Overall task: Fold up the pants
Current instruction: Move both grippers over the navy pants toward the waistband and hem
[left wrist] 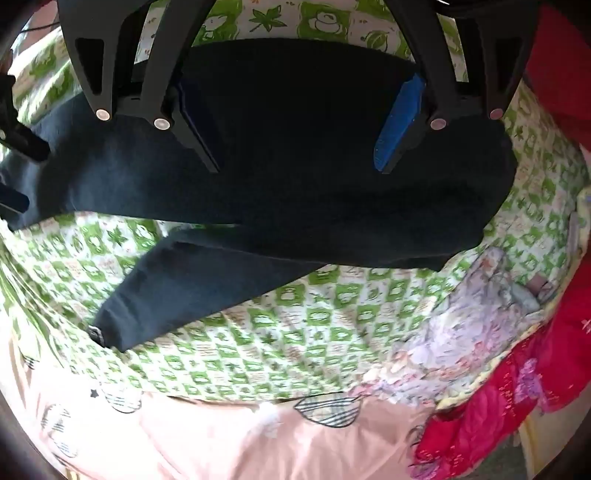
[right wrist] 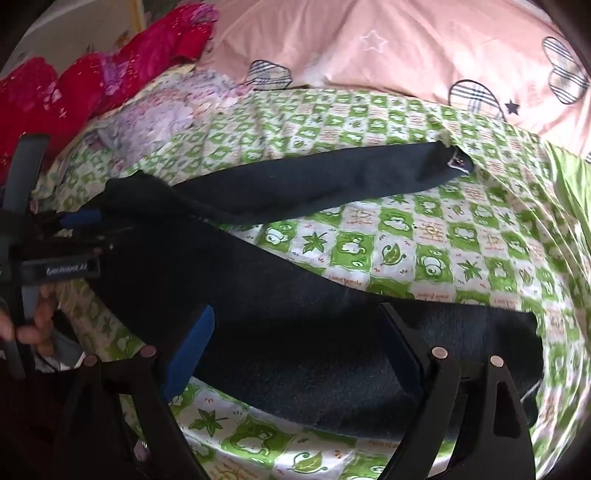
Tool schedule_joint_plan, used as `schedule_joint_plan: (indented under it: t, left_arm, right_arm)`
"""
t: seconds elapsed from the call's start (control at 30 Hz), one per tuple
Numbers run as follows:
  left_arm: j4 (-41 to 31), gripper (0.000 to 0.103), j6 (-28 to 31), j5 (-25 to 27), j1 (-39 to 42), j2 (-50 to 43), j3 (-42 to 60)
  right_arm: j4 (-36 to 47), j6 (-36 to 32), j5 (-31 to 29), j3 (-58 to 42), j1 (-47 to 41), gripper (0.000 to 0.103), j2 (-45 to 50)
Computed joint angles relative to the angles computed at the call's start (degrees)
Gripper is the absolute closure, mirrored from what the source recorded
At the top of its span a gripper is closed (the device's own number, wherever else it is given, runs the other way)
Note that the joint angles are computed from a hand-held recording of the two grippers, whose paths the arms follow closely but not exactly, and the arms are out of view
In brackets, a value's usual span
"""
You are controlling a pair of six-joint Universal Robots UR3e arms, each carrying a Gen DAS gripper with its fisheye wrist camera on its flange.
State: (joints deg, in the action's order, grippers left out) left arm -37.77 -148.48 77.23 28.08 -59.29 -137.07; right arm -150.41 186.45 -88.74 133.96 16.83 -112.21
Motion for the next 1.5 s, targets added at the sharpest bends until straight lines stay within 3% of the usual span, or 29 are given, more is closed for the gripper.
schedule_joint_plan:
  t: [0.23, 0.47, 0.7, 0.73, 1.0, 1.5]
  left_arm:
    - [-0.5, 0.02, -2.9, 3.1, -1.7, 3.1, -0.7]
    - [1.2, 0.02, 0.6, 0.0, -1.9, -1.2, 0.6]
    - [1.1, 0.02, 9.2, -6.4, -0.8, -4.2, 1.0]
    - [3.4, 0.02, 9.7, -4.7, -2.0, -6.2, 1.3]
    - [-3.5, 0.02, 19.0, -10.9, 3.6, -4.2, 1.4]
    - [-1.7, 0.02, 16.7, -11.5, 5.8, -3.6, 1.5]
  right_arm:
    - [4.5, -5.9, 4.9, -1.2, -4.4, 0.015, -1.3]
    - [5.5, -3.9, 2.1, -3.0, -3.3, 0.015, 0.6]
    - [3.7, 5.4, -5.2, -2.9, 1.1, 0.015, 1.6]
    - [3.6, 7.2, -6.5, -3.0, 2.0, 0.015, 2.1]
    - [5.3, 15.9, -10.8, -4.3, 6.2, 0.015, 4.6]
    - [5.1, 14.1, -9.1, -7.2, 4.9, 0.015, 6.7]
